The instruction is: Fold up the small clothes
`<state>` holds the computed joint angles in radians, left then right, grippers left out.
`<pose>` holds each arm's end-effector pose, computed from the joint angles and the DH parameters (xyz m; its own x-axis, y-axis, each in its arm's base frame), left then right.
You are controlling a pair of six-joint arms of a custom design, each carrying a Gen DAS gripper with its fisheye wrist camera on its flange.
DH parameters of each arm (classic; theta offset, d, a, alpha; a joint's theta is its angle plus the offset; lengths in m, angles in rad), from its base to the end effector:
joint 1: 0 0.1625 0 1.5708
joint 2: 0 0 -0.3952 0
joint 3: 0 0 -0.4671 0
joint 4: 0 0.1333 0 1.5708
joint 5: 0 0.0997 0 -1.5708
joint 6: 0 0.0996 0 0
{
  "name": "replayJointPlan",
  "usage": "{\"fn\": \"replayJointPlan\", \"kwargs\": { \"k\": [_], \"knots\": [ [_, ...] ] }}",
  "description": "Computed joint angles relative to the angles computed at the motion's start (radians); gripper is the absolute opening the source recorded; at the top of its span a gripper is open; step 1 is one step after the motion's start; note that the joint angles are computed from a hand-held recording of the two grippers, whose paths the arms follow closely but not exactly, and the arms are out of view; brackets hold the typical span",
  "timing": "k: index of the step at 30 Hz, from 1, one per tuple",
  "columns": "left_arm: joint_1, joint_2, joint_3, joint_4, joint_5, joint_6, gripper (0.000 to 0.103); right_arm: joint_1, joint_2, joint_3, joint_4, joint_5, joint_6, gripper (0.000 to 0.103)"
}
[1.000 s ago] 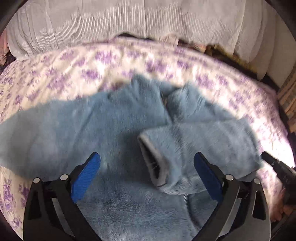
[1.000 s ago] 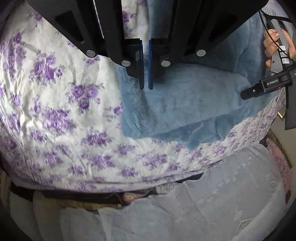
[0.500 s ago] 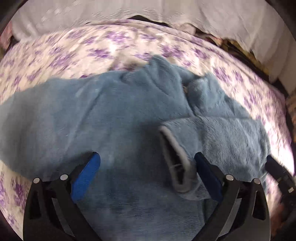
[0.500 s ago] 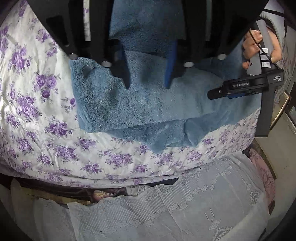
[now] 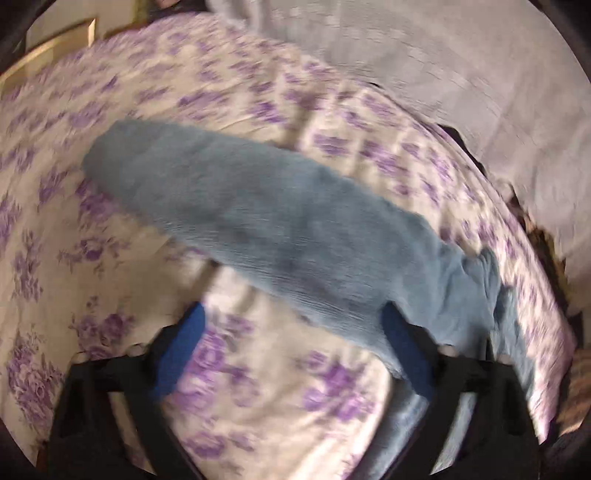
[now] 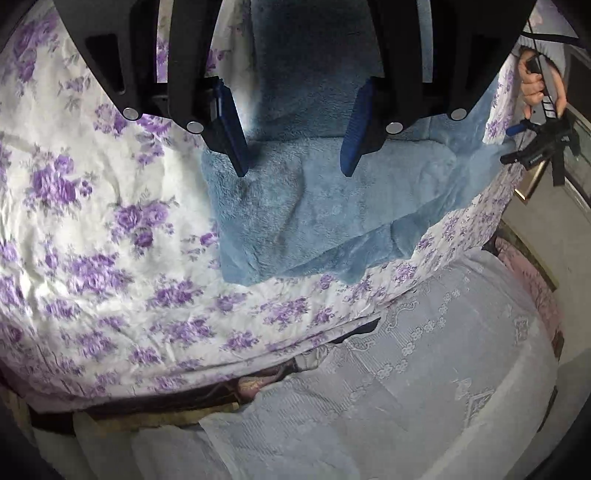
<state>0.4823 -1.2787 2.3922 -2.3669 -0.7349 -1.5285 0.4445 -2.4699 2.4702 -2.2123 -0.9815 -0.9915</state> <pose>-0.2529 -0.3663 0.0273 -0.8454 -0.4106 -0.3416 -0.0702 0.7194 -0.6910 -0.1781 -0.2938 0.4016 -0.9655 0.0442 0.2567 -0.1543 0.6971 -0.7002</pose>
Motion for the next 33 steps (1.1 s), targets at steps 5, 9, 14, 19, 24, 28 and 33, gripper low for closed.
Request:
{"fn": "replayJointPlan", "kwargs": {
  "k": [5,9,14,19,24,28,33],
  "knots": [
    [0.117,-0.119,0.108,-0.278,-0.112,0.148,0.066,-0.021,-0.013,0.003,0.033,0.026,-0.019,0.052],
    [0.076,-0.186,0.158,-0.278,-0.069,0.099,0.068,-0.047,0.002,0.006,0.050,0.058,-0.031,0.052],
    [0.088,-0.194,0.174,-0.297,0.016,0.039,0.075,-0.070,0.066,-0.034,0.131,0.098,-0.036,0.051],
    [0.122,-0.150,0.202,-0.486,0.068,0.075,0.056,-0.090,0.058,-0.035,0.162,0.143,-0.053,0.050],
    [0.129,-0.146,0.200,-0.503,0.045,0.107,0.010,-0.110,0.044,-0.034,0.188,0.181,-0.071,0.050],
    [0.091,-0.165,0.171,-0.352,0.075,0.070,0.009,-0.130,0.031,-0.033,0.201,0.215,-0.080,0.050],
    [0.033,-0.151,0.107,-0.228,0.080,0.105,0.009,-0.131,0.032,-0.034,0.203,0.219,-0.080,0.051]
  ]
}}
